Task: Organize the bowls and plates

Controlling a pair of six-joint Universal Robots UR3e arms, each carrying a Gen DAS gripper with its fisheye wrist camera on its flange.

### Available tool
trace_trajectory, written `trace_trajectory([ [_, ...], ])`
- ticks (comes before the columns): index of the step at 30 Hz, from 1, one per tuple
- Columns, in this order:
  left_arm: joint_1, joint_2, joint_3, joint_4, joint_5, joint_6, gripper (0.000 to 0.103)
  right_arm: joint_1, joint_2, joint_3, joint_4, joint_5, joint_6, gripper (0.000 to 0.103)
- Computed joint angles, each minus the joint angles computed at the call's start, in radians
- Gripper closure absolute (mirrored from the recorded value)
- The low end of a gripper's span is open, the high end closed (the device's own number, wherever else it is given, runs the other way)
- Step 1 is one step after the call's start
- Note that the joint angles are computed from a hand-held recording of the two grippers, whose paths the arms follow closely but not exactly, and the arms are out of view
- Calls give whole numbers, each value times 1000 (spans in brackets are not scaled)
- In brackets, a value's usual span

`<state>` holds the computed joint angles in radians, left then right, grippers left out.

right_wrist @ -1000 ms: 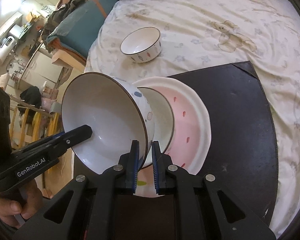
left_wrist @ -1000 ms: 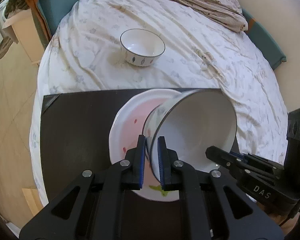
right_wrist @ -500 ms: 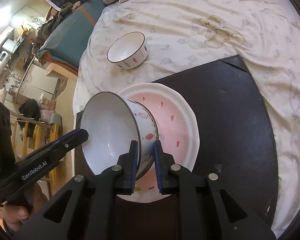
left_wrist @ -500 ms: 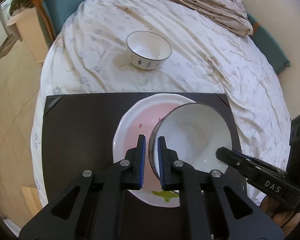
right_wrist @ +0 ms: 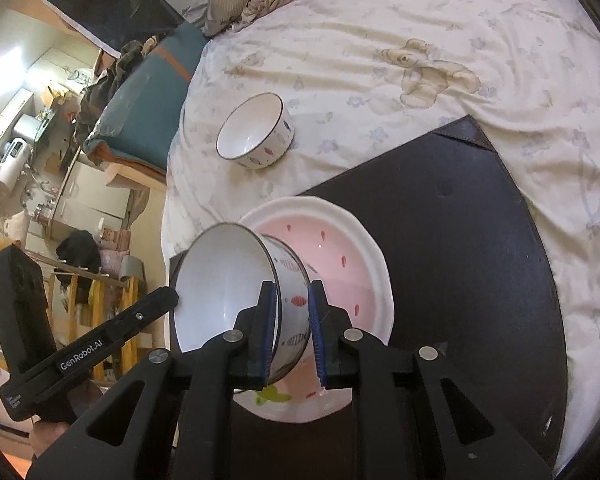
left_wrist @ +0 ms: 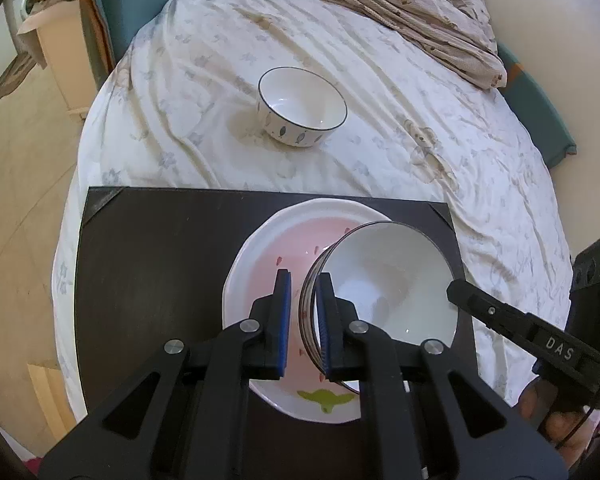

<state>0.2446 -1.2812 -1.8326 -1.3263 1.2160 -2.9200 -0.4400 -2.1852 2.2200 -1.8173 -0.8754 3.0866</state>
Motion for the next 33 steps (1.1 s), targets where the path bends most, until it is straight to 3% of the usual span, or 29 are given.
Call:
trace_trajectory([
  [9,12,8,3,-32,0,5,88,-9,48,16,-44,27,21,84],
  [12,35,11,0,-106,-29,21,78,-31,31,12,14,44,-6,83],
  [14,39,-4,1,-149,-41,24,77,-43,41,3,83,55,-37,78],
  [15,44,-6,-7,-157,-54,26,77,-46,43,3,108,59,-46,67],
  [16,40,-7,-15,-153,-57,21,77,-47,44,3,125,58,-49,47],
  [17,34,-6,-20,-147,-55,18,77,-46,42,7,132,61,-48,42],
  [20,14,-16,-28,-131,-52,15,77,0,58,5,88,36,-22,45],
  [23,25,-18,-32,-135,-60,5,77,55,98,-4,52,8,-6,55],
  [29,55,-36,-10,-186,-97,11,76,53,112,6,61,28,-14,55],
  [33,36,-51,-3,-149,-85,-8,76,57,127,8,38,33,-4,55],
])
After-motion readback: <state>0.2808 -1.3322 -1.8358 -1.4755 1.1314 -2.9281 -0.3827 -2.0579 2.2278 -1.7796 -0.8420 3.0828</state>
